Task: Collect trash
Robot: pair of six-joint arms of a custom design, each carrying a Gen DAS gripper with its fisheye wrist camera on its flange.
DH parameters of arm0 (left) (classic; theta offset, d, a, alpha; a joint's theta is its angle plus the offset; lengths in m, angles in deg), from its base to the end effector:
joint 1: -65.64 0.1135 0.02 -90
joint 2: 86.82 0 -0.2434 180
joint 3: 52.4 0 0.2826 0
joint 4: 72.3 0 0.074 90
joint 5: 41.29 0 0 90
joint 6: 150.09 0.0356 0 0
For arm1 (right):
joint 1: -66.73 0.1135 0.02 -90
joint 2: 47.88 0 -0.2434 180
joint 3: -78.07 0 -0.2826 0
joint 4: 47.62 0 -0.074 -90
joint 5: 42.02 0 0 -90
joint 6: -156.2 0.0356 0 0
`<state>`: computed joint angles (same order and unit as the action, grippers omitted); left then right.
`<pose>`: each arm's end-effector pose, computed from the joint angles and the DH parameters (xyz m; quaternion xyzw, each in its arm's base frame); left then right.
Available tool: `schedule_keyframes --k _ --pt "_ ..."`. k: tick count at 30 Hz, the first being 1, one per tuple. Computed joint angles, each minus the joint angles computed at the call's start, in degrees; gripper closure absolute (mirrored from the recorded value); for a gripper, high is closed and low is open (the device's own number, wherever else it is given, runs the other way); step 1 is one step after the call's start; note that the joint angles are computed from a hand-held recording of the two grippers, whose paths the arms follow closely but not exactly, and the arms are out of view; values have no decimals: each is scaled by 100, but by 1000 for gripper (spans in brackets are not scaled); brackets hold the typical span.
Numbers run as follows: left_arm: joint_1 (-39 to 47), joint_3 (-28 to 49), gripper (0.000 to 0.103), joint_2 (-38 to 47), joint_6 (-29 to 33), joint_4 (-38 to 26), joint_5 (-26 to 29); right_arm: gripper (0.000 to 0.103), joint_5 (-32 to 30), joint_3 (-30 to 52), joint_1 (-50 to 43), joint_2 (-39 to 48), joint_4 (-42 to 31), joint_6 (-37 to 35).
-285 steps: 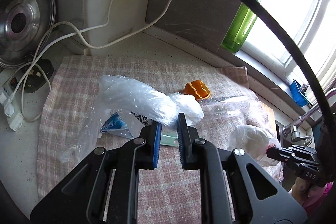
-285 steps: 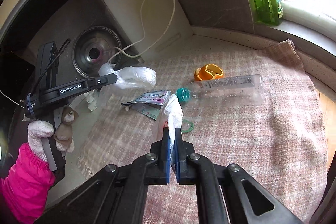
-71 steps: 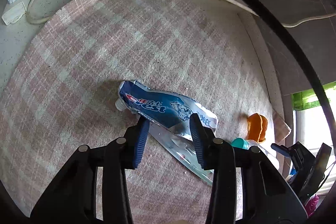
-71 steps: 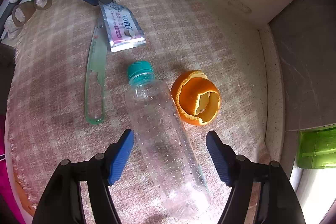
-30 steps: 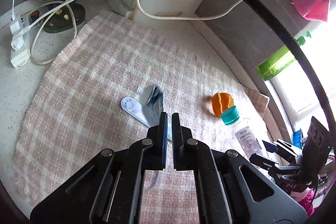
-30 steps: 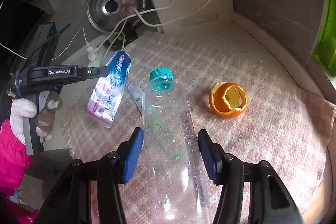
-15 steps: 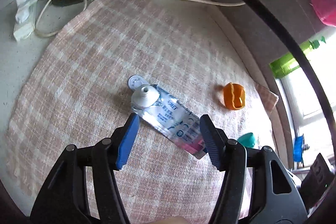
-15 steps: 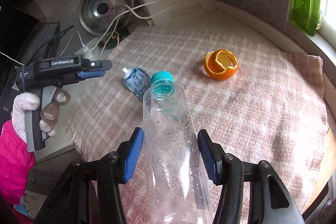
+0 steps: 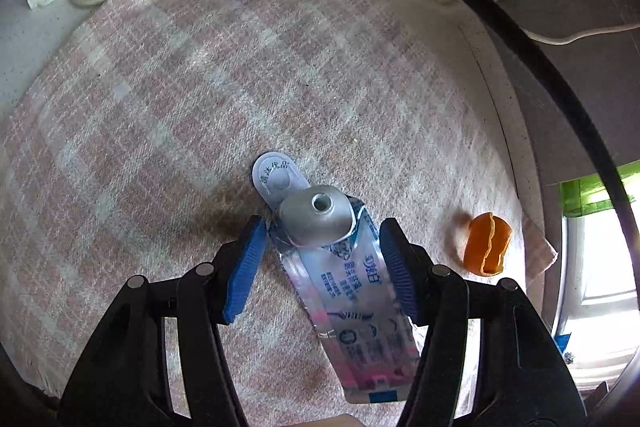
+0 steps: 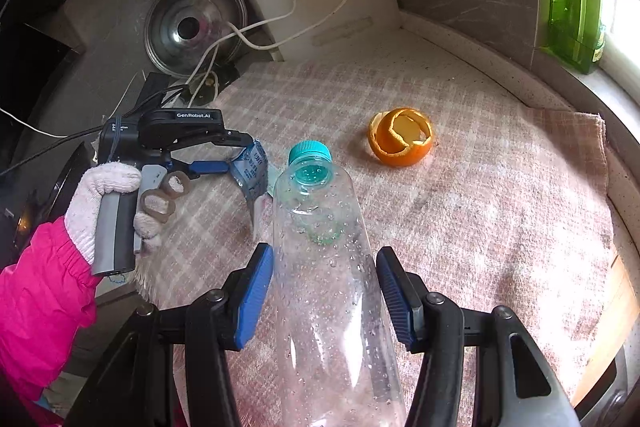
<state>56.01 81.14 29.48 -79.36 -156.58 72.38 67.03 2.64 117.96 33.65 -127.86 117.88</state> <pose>0.4308 -0.0876 0.3173 -0.0399 0.9592 -0.2432 0.1385 0.1985 0.2286 0.3744 0.0504 0.9459 0.1189 0.2977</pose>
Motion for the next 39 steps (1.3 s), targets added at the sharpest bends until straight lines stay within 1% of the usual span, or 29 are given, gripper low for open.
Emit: schedule_keyframes --k 1,3,5,8,10,13,14,15,16,17,19,24,26,27,28,30,31,32,33,35,36,38,39 --pt "-52 24 59 -17 55 32 -64 48 -24 -50 -41 -30 28 -2" --pt "-137 94 66 -28 178 43 -189 48 -89 -163 -138 -107 101 -33" --pt "-224 175 66 16 280 13 -236 48 -115 -254 -199 -176 138 -52" --pt "-329 466 64 214 414 -229 -237 48 -151 -352 -279 -242 194 -87" --pt "-369 464 64 217 420 -184 -177 48 -154 -416 -324 -292 219 -83" --pt "-462 489 64 205 537 -75 -294 48 -199 -512 -390 -358 259 -63" --pt "-487 607 64 253 582 -147 -321 48 -210 -530 -398 -361 267 -68" --pt "-503 727 73 291 601 -200 -302 48 -196 -519 -394 -342 237 -73" --pt "-507 782 78 295 657 -226 -281 48 -173 -494 -377 -322 197 -73" --pt "-518 870 85 313 696 -269 -284 48 -173 -506 -370 -330 205 -80" --pt "-520 964 85 337 712 -273 -251 48 -200 -548 -386 -360 232 -89" --pt "-510 1808 85 999 837 -817 -37 48 -205 -651 -454 -435 292 -63" --pt "-503 1941 85 1103 804 -982 -101 48 -196 -662 -452 -457 300 -43" --pt "-482 1852 85 1037 760 -985 -137 48 -186 -645 -448 -451 279 -42" --pt "-474 1788 83 1016 701 -933 -96 48 -180 -628 -443 -447 260 -45" --pt "-388 1444 69 816 657 -734 -29 48 -188 -632 -438 -463 253 -54" --pt "-353 1369 66 763 647 -658 5 48 -200 -637 -439 -465 252 -67" --pt "-341 1428 63 782 680 -686 -59 48 -202 -639 -441 -462 240 -78" --pt "-331 1560 52 839 753 -770 -168 48 -206 -636 -445 -453 231 -85" --pt "-365 1891 40 1010 881 -930 -442 48 -218 -652 -460 -447 248 -89" --pt "-369 2136 39 1160 902 -1069 -519 48 -226 -658 -471 -442 257 -95" --pt "-377 2510 39 1426 952 -1305 -433 48 -236 -677 -488 -441 295 -99" --pt "-420 2655 39 1519 986 -1388 -514 48 -240 -682 -491 -436 312 -102"
